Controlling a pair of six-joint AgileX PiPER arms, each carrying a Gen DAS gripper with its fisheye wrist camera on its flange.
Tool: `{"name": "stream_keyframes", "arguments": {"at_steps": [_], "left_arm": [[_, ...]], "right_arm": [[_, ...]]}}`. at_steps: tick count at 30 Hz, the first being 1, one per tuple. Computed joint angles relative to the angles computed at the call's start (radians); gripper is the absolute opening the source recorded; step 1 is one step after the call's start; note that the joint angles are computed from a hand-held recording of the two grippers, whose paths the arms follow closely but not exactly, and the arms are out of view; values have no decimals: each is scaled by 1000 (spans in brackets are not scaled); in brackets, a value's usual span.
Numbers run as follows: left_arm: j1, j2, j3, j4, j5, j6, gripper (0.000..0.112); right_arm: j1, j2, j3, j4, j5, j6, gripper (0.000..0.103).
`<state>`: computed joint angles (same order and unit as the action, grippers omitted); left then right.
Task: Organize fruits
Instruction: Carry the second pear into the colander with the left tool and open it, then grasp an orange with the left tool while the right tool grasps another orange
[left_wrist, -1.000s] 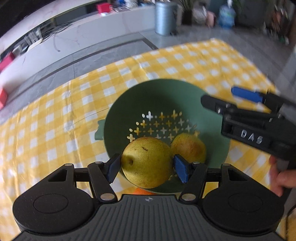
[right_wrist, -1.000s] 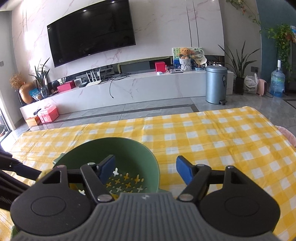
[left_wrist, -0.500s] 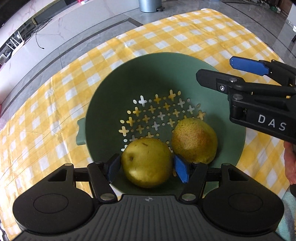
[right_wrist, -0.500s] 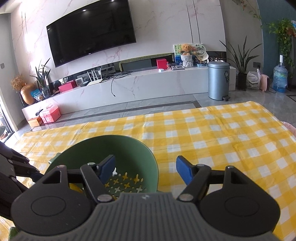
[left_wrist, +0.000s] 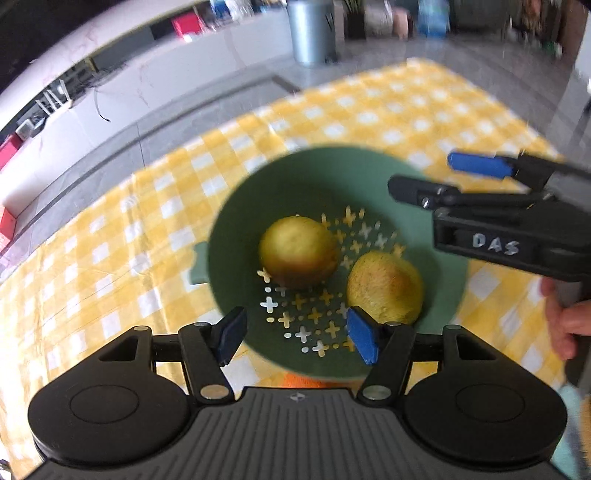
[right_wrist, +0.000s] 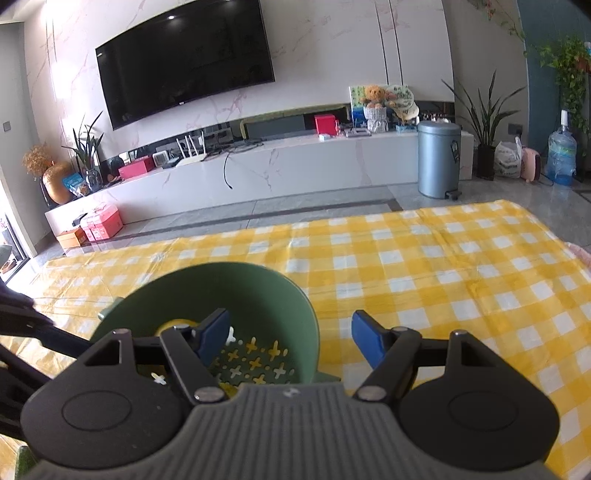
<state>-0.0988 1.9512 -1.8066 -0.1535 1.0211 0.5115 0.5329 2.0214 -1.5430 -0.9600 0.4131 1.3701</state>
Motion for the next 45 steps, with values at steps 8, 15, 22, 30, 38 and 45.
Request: {"name": "stream_keyframes", "arguments": {"at_steps": [8,15,22,30,38,45], "left_arm": [[170,-239,247,-233,-64,95,73],[295,-375,419,-331,-52,184,73],[377,-461,569,-356,65,384,73],[405,-551,802,-390,-22,563,67],[356,-546,874,-355,-140,583,64],[261,-542,899,-235,-234,499,58]], "right_arm": [[101,-124,113,-131,75,175,82],[232,-215,175,-20,158,112,77],[328,-258,251,92,176,58,66],[385,-311,350,245,137,19,60],[393,-287,346,275,137,4,50],[363,-263,347,259,75,24,44]]}}
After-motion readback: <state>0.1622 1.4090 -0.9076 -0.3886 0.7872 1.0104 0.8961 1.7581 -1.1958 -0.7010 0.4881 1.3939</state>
